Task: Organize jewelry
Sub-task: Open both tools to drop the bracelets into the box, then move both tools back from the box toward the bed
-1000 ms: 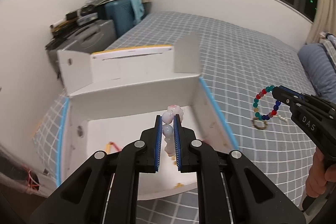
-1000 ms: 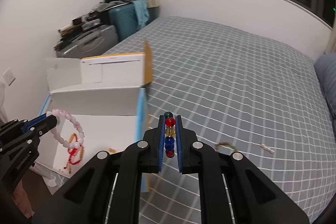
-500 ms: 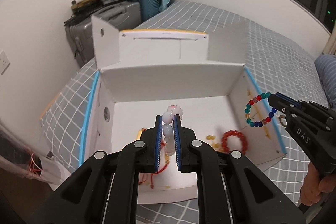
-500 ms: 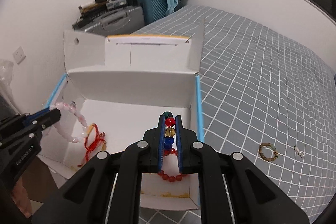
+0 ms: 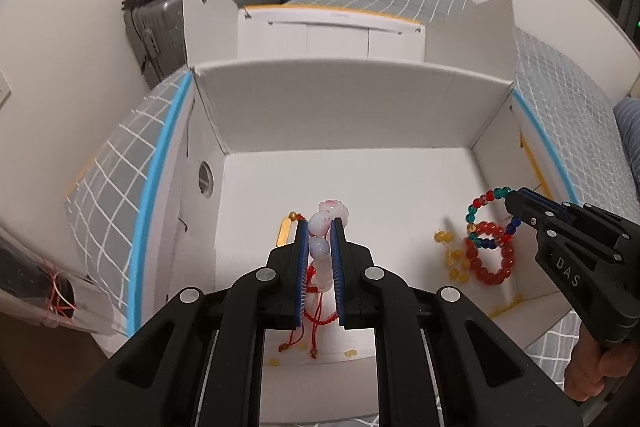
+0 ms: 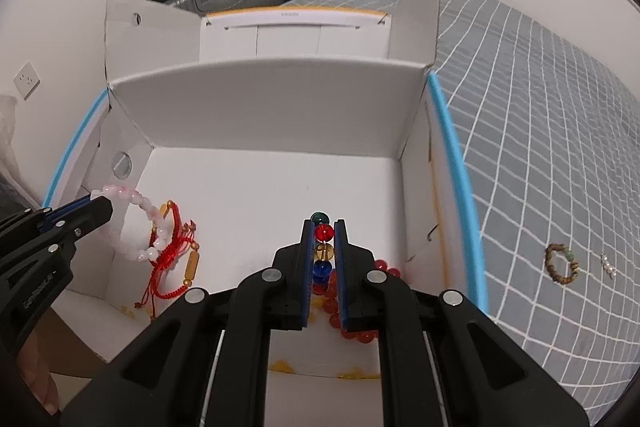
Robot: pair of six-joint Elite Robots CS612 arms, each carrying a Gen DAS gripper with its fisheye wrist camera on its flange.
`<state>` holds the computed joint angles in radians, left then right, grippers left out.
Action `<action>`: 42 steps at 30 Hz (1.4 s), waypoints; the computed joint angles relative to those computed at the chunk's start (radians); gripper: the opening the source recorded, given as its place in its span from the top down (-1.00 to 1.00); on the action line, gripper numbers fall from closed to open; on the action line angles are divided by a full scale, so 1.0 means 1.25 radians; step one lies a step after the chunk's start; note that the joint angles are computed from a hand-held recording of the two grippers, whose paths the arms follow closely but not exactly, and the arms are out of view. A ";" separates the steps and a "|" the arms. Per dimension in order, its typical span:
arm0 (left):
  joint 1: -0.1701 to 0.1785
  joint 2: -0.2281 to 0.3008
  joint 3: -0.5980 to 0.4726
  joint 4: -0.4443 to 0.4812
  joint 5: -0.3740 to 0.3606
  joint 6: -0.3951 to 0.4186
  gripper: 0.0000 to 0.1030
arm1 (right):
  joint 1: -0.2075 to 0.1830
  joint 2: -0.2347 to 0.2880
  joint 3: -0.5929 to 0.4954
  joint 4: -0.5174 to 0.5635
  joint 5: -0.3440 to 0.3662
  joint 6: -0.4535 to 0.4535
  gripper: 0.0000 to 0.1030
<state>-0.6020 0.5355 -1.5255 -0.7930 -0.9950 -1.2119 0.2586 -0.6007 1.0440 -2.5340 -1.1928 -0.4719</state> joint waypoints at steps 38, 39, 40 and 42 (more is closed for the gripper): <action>-0.026 -0.041 0.098 -0.137 0.080 0.081 -0.54 | -0.068 -0.010 0.010 -0.178 0.004 0.083 -0.74; -0.027 -0.046 0.112 -0.153 0.081 0.092 -0.56 | -0.072 -0.008 0.009 -0.182 0.000 0.088 -0.77; -0.028 -0.052 0.126 -0.169 0.082 0.103 -0.60 | -0.077 -0.004 0.003 -0.183 -0.008 0.095 -0.77; -0.030 -0.064 0.161 -0.206 0.083 0.130 -0.66 | -0.090 0.004 -0.012 -0.182 -0.022 0.111 -0.78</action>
